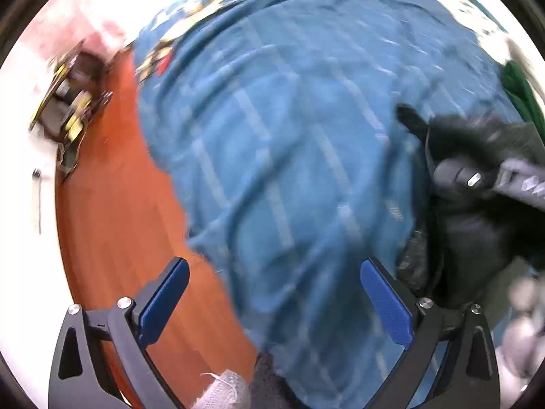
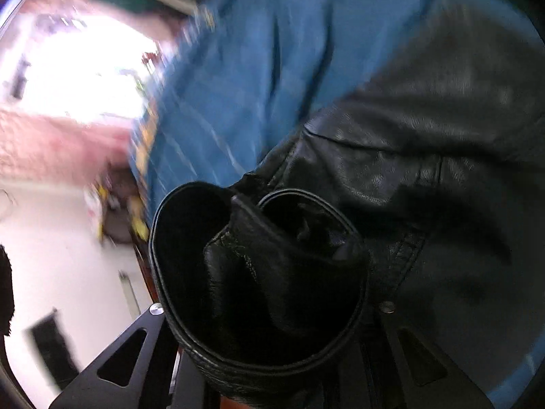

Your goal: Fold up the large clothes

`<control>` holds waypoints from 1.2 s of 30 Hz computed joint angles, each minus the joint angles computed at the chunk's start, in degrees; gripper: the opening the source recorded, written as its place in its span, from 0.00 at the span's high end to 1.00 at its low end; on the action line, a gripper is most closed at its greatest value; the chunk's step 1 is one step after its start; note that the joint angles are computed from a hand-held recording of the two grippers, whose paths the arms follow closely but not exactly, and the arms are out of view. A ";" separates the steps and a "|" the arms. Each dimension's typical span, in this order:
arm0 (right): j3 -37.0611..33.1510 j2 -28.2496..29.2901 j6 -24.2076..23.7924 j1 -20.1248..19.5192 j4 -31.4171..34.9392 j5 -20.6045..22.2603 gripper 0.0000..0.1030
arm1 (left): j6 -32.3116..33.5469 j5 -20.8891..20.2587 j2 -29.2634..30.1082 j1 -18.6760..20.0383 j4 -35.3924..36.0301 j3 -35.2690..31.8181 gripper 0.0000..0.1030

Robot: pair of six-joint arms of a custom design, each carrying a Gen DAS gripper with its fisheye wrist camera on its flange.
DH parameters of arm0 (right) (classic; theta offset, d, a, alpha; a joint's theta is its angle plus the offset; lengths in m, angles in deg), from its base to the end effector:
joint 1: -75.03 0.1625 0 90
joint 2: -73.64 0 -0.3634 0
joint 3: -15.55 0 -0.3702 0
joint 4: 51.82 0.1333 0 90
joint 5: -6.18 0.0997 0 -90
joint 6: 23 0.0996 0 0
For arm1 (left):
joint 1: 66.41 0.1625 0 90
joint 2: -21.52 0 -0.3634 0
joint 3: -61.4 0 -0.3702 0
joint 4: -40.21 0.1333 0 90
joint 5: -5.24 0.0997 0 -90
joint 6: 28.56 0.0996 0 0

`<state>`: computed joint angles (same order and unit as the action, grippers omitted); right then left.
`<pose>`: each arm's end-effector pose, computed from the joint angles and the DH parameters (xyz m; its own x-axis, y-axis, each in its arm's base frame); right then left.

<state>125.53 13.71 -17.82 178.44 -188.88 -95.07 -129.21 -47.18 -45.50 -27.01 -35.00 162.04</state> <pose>0.2300 -0.4738 0.0904 -0.9687 -0.1487 0.1987 -0.1447 0.9889 0.0344 -0.2302 -0.4402 0.1651 -0.4763 -0.5808 -0.6602 -0.2428 0.8085 -0.5361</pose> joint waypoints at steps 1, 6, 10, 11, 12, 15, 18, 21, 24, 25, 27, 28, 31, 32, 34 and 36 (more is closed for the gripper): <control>-0.52 1.00 0.25 0.39 0.93 -0.73 0.76 | -0.79 -0.12 -0.18 -0.02 0.32 0.13 0.01; -2.99 -4.18 -3.66 0.51 11.90 6.50 0.30 | -3.42 -0.58 -3.69 -0.85 -1.74 2.92 0.01; -5.12 -12.80 -3.46 -1.72 20.39 10.58 0.29 | -2.51 0.86 -4.66 -0.44 -5.94 3.77 0.01; -5.18 -15.45 -2.23 -2.87 20.06 9.54 0.29 | -2.35 1.10 -5.19 -0.52 -6.97 4.18 0.01; -5.57 -16.66 -1.06 -3.78 19.84 7.98 0.29 | -2.27 1.49 -5.29 -0.69 -8.75 4.21 0.01; -7.58 -15.95 0.81 -6.86 19.57 2.42 0.46 | -0.84 2.72 -5.08 -0.92 -13.22 5.04 0.01; -12.00 -7.89 1.33 -9.65 21.40 0.82 0.65 | 1.37 2.40 -3.99 0.24 -18.53 5.98 0.01; -16.49 2.77 1.05 -9.74 21.96 -3.84 0.65 | 1.94 2.84 -3.59 1.16 -23.37 7.39 0.01; -18.71 6.87 2.20 -8.52 23.68 -7.38 0.63 | 3.92 2.34 -2.73 3.72 -32.10 9.35 0.01; -19.69 7.25 2.16 -7.76 25.29 -8.18 0.62 | 5.08 1.91 -2.22 5.12 -36.63 10.29 0.01; -19.11 5.46 0.45 -7.64 25.97 -6.93 0.56 | 7.23 1.17 -0.45 8.00 -43.89 11.09 0.01; -18.18 3.95 0.14 -7.83 25.27 -5.33 0.55 | 8.63 0.72 0.48 9.35 -47.80 11.41 0.01; -13.40 -3.29 0.86 -9.63 22.46 0.71 0.54 | 8.76 2.60 2.41 10.25 -49.19 9.90 0.13; -12.19 -5.30 1.91 -9.93 22.11 1.03 0.53 | 9.05 4.30 2.64 9.55 -48.88 9.51 0.38; -10.88 -7.94 2.39 -9.46 21.38 0.53 0.53 | 9.62 6.90 2.95 7.76 -45.63 7.96 0.64; -9.67 -9.37 1.88 -8.92 20.39 -0.26 0.53 | 8.20 8.07 1.86 5.61 -43.26 8.14 0.76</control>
